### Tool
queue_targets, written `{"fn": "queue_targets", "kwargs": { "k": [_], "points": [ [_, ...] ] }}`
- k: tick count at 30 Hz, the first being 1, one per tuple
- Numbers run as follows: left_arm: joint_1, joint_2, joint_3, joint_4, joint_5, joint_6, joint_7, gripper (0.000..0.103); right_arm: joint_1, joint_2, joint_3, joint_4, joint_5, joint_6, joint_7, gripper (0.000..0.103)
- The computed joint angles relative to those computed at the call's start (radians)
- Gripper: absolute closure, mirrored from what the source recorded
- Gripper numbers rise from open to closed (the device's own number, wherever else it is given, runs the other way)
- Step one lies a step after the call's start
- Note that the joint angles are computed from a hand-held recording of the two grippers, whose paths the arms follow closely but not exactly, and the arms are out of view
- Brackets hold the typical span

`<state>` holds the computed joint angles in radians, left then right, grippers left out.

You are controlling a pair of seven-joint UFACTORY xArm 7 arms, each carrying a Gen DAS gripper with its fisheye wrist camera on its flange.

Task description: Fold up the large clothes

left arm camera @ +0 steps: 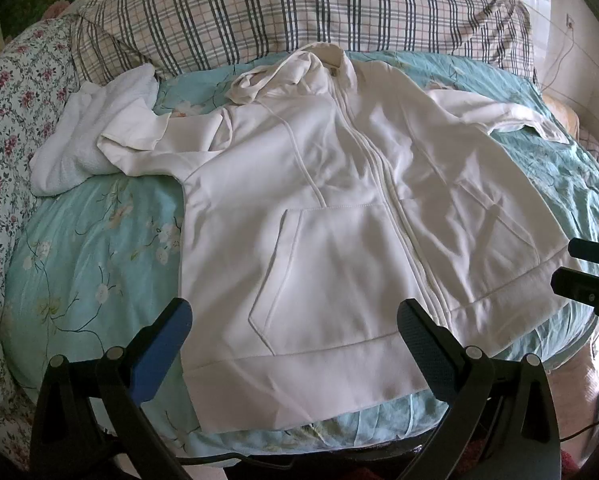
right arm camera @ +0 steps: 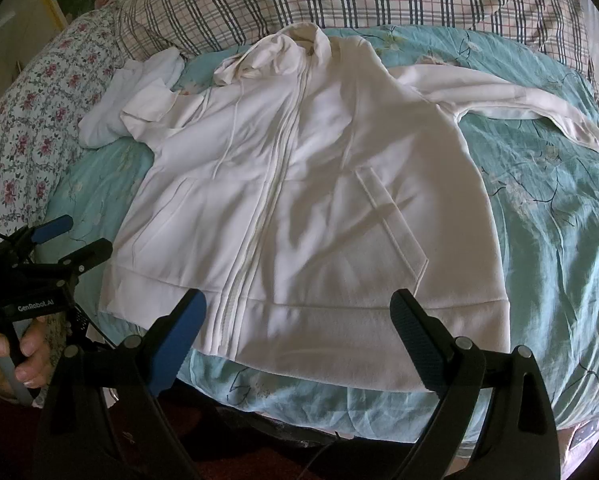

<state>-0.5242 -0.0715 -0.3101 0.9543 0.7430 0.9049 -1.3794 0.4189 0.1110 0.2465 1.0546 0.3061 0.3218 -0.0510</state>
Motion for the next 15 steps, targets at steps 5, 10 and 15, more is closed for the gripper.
{"fn": "queue_targets", "kwargs": {
  "k": [5, 10, 15],
  "points": [
    [-0.006, 0.012, -0.004, 0.016, 0.002, 0.041, 0.013, 0.0, -0.003, 0.002, 0.005, -0.001, 0.025, -0.008, -0.016, 0.009],
    [-0.001, 0.01, 0.011, 0.002, -0.009, -0.003, 0.006, 0.0, -0.009, 0.018, 0.011, 0.014, 0.056, -0.006, -0.035, 0.009],
    [0.015, 0.0, 0.014, -0.023, -0.001, -0.064, -0.019, 0.0, -0.007, 0.03, 0.007, 0.026, 0.028, 0.001, -0.018, 0.009]
  ]
}}
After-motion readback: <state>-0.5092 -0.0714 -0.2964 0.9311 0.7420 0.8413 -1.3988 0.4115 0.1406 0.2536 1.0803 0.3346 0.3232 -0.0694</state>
